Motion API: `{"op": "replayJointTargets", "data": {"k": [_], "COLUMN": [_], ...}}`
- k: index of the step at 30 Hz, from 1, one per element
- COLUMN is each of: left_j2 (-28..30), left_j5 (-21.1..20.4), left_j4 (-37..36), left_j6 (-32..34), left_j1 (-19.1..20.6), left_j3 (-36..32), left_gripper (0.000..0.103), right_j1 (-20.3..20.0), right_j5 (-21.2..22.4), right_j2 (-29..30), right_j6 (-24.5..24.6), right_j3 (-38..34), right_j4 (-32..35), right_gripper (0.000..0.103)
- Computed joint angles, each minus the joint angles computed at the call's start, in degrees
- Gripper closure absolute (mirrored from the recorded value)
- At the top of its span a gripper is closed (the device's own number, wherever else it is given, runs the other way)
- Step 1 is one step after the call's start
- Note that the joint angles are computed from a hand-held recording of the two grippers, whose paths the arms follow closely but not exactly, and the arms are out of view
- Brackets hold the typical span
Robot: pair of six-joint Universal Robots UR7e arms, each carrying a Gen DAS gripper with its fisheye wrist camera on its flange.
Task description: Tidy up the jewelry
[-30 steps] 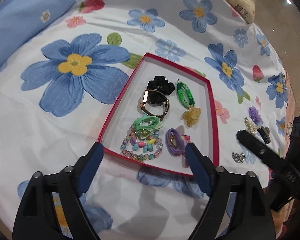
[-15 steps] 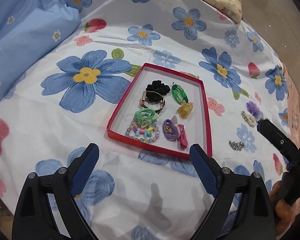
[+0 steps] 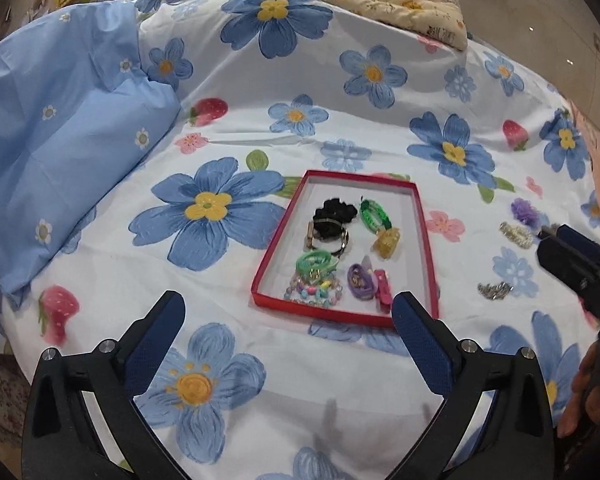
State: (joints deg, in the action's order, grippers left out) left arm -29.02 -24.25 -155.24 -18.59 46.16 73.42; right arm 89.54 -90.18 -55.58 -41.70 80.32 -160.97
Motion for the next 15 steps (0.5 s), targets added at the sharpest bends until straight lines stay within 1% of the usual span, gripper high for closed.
{"op": "replayJointTargets", "data": {"k": [2,6,11,15], "left_j2": [0.2,0.5,1.7,1.6], "left_j5": [-0.5,-0.4,1.0,1.5], "left_j4": [0.1,0.1,-3.7,-2.6], "left_j6": [-1.0,-3.3,-1.9,-3.5], "left_j1": [0.4,1.0,1.0,1.0], "left_j3": [0.6,1.9,3.3,4.0], "left_gripper": [0.000,0.000,0.000,0.000], "right_j1": [-0.4,-1.6,-2.7,-3.3], "right_j5": [-0.6,-1.0,-1.8,-1.4], "right_j2": [0.5,1.6,2.4,2.3], "right_j6": [-0.1,0.6,0.3,-0.2], "right_j3": [0.4,1.7,2.9,3.7], "right_j4": [0.5,-0.6,-2.3,-2.1], "right_gripper": [0.000,0.000,0.000,0.000]}}
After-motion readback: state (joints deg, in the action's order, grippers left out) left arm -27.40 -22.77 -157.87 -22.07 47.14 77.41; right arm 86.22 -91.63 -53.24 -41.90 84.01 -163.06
